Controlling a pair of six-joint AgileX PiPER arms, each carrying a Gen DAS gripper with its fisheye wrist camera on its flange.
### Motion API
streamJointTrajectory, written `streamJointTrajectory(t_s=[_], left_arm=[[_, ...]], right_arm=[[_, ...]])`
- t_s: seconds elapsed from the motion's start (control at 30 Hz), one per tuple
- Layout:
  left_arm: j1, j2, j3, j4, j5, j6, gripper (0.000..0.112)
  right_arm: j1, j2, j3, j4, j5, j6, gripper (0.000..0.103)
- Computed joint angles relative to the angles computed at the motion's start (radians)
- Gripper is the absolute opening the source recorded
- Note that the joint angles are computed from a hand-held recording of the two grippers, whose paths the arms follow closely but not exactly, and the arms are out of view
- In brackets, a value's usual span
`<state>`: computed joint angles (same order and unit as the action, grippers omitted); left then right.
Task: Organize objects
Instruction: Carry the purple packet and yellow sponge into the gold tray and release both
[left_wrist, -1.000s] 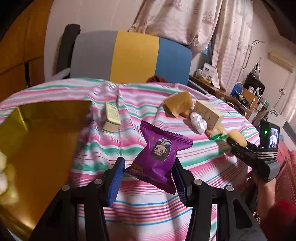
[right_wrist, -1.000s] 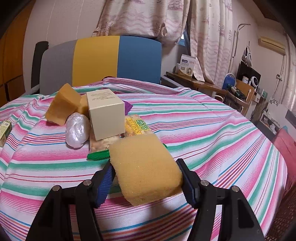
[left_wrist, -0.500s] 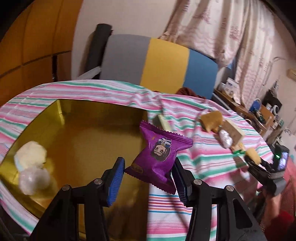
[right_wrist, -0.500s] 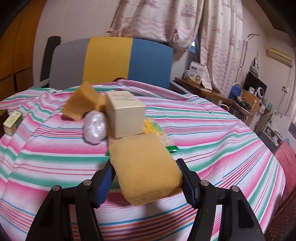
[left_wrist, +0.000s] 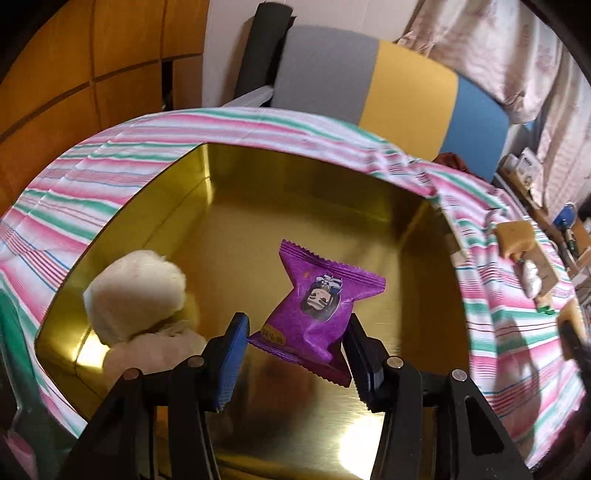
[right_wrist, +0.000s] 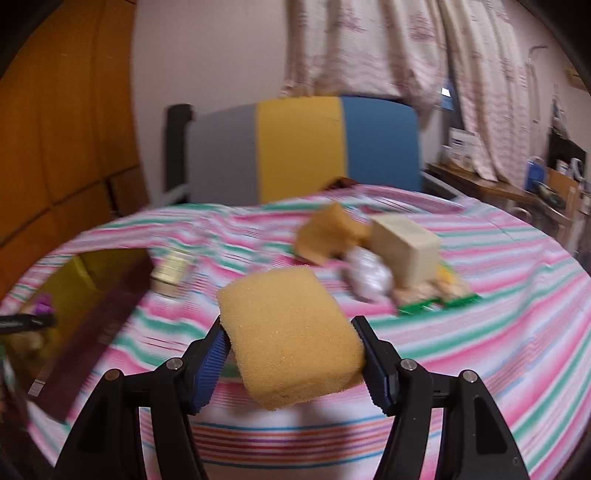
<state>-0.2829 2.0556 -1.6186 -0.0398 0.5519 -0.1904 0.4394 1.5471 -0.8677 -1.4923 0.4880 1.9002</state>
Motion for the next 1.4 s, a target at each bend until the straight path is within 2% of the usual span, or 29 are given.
streamJointTrajectory(t_s=[0.2, 0.47, 0.53, 0.6, 0.7, 0.87, 1.0, 1.1, 1.23, 1.3, 1.4], left_arm=[[0.028, 0.040, -0.062, 0.021, 0.051, -0.039, 0.053], [0.064, 0.012, -0.038, -0.050, 0.022, -0.014, 0.061], [0.078, -0.007, -0.017, -0.103, 0.001, 0.012, 0.068], [0.092, -0.039, 0.016, -0.130, -0.028, 0.011, 0.081], [0.105, -0.097, 0.075, -0.125, -0.084, -0.014, 0.089], [0.125, -0.181, 0.147, 0.001, -0.144, -0.145, 0.098], [0.167, -0.225, 0.194, -0.011, -0.161, -0.175, 0.100], [0.191, -0.252, 0.230, 0.022, -0.173, -0.224, 0.100], [0.206, -0.276, 0.264, 0.099, -0.187, -0.318, 0.100], [0.215, -0.291, 0.286, 0.128, -0.203, -0.364, 0.100], [0.229, -0.310, 0.308, 0.134, -0.220, -0.386, 0.100]], right_arm=[[0.108, 0.046, -0.128, 0.055, -0.051, -0.103, 0.066], [0.180, 0.132, -0.253, 0.202, -0.139, -0.295, 0.066], [0.189, 0.146, -0.270, 0.262, -0.158, -0.361, 0.066], [0.199, 0.166, -0.293, 0.325, -0.172, -0.431, 0.066], [0.207, 0.190, -0.322, 0.409, -0.190, -0.525, 0.066], [0.225, 0.236, -0.381, 0.556, -0.205, -0.691, 0.066], [0.234, 0.283, -0.453, 0.732, -0.206, -0.880, 0.066], [0.236, 0.329, -0.525, 0.945, -0.190, -1.102, 0.066], [0.234, 0.399, -0.631, 1.169, -0.144, -1.322, 0.066], [0.221, 0.446, -0.702, 1.336, -0.114, -1.459, 0.066], [0.212, 0.494, -0.774, 1.454, -0.063, -1.528, 0.068]])
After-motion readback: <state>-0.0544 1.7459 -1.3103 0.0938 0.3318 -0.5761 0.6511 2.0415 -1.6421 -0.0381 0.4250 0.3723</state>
